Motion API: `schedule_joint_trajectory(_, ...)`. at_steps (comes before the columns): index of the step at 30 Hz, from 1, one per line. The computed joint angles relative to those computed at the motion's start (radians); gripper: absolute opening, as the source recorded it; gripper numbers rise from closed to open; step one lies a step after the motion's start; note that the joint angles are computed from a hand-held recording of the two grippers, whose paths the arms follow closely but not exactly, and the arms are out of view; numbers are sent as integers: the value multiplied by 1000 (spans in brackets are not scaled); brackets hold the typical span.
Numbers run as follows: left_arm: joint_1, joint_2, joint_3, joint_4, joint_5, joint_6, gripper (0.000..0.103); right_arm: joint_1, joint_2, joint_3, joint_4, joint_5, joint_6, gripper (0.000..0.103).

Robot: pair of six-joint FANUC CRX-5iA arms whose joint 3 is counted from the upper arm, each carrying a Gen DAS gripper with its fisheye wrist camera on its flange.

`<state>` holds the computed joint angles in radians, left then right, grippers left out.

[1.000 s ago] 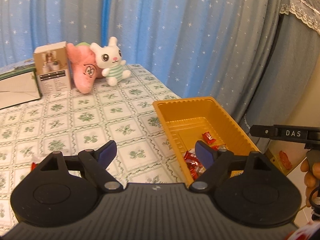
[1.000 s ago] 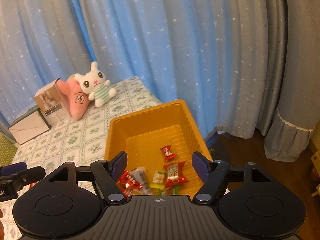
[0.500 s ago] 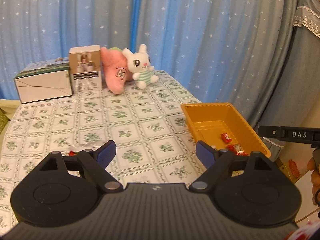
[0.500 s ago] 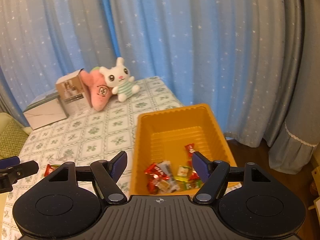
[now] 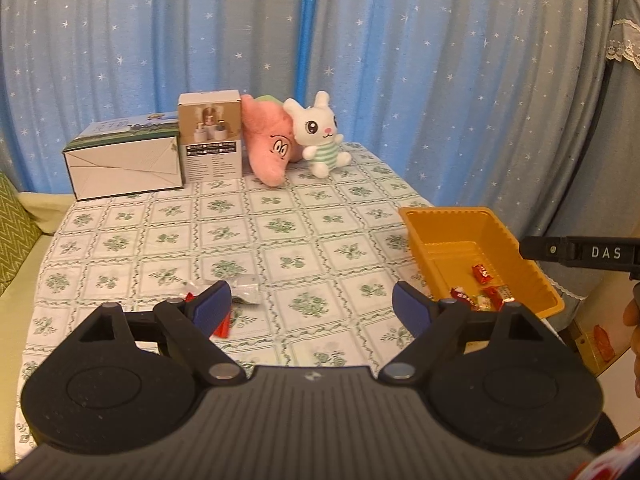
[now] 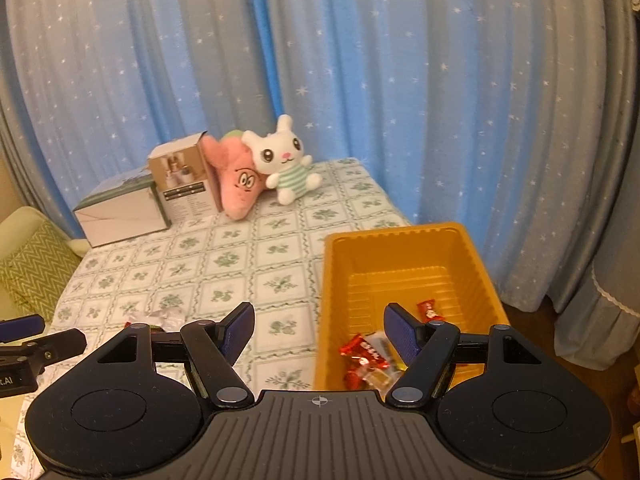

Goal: Organize snacks
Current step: 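Move both grippers back toward the last red candy and silver wrapper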

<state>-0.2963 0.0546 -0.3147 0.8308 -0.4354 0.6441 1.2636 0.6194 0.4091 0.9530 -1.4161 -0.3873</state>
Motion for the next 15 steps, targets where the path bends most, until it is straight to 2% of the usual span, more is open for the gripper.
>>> schedule_joint_trajectory(8,47,-11,-17,-37,10,28,88,-22,71,109,-1,48,80,71)
schedule_joint_trajectory(15,113,-6,-7,-155,12,114,88,-39,166,244,-29,103,172,71)
